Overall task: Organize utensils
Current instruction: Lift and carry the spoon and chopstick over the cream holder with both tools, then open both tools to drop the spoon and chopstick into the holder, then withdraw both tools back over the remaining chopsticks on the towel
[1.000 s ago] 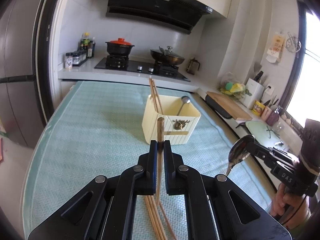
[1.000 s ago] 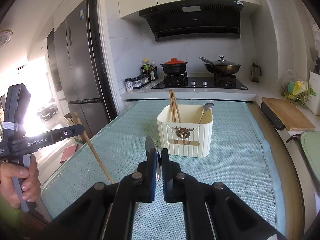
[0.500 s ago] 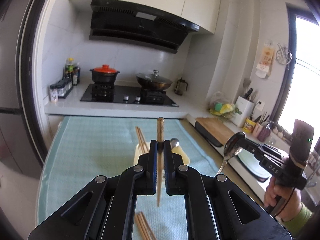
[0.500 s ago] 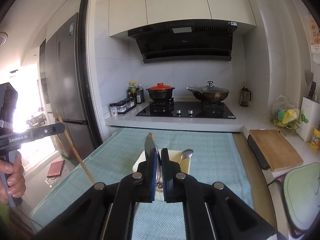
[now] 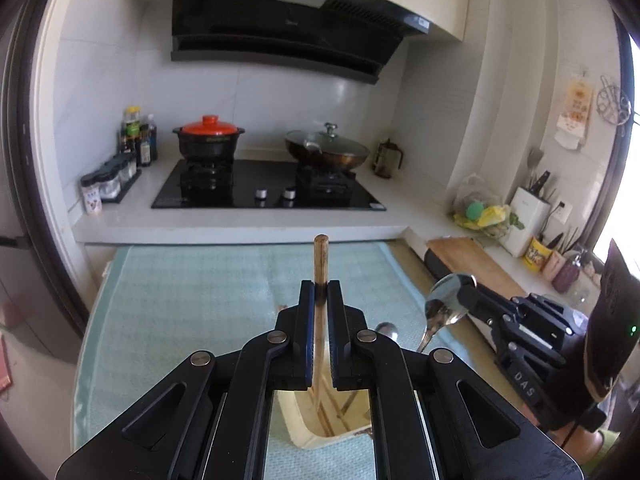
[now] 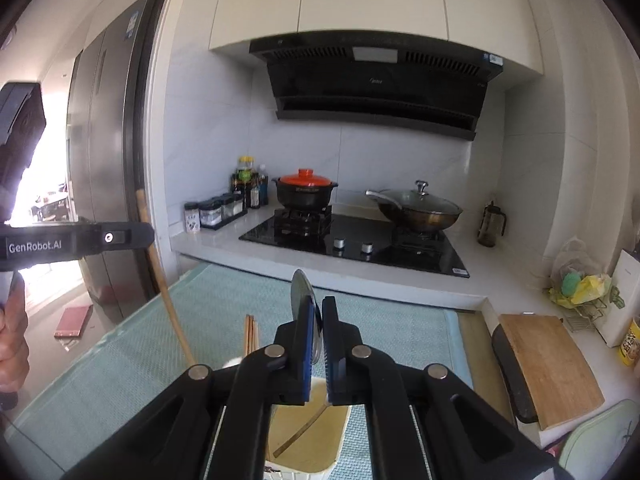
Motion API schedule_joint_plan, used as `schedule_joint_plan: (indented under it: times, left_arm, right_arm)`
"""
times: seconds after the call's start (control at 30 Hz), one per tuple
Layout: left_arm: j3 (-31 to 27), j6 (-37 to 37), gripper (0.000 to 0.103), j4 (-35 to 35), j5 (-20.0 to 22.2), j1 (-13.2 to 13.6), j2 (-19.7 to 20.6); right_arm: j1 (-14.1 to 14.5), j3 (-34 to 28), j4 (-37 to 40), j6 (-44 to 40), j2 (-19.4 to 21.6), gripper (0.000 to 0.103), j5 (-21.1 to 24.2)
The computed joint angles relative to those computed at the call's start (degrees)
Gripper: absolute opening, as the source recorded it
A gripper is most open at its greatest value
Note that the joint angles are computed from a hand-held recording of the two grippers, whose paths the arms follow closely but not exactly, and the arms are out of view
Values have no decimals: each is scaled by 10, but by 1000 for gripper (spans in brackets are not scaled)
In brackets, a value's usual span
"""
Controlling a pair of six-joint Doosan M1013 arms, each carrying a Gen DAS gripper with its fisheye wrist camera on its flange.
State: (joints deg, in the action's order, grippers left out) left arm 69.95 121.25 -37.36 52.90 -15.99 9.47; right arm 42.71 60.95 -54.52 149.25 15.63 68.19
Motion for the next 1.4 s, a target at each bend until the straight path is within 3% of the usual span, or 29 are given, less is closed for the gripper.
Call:
schedule_joint_plan:
  times: [0.23, 0.37, 0.43, 0.5, 0.53, 0.57, 0.7, 0.8, 0.9, 1.13, 1.3, 1.4]
  left_arm:
    - [-6, -47, 4, 60, 42, -19, 34]
    - [-10, -73, 7, 88, 56, -22, 43]
    - [-13, -82, 21, 89, 67, -17, 43]
    - [-9, -86, 48, 95, 59, -12, 33]
    - [-5, -85, 52, 98, 49, -9, 26]
    - [-2, -79, 58, 98, 42, -4, 18]
    - [23, -29, 75, 83, 34, 23, -24]
    - [56, 30, 85, 71, 41, 47, -63]
    - [100, 88, 92, 68, 43, 71, -104]
    - [220, 164, 93, 47, 36, 112, -191]
    - [291, 148, 94, 0, 21, 129, -233]
    - [323, 141, 94, -40, 10, 135, -247]
  right_arm:
    - [-39, 26, 139, -75, 15, 4, -35]
    - [-51, 30, 166, -76, 23, 5, -33]
    - [-56, 22, 168, -57, 25, 8, -24]
    - [-56, 18, 148, -25, 20, 33, -22]
    - [-51, 20, 126, -5, 13, 41, -24]
    - [-46, 19, 100, 12, 8, 50, -22]
    - [-12, 6, 29, 28, -10, 55, 15]
    - [23, 10, -2, 33, -27, 63, 36]
    - [62, 21, -13, 22, -41, 63, 66]
    - [158, 83, -25, 66, -63, 63, 130]
    - [214, 115, -59, 140, -52, 63, 185]
    - [233, 131, -67, 202, -45, 63, 191]
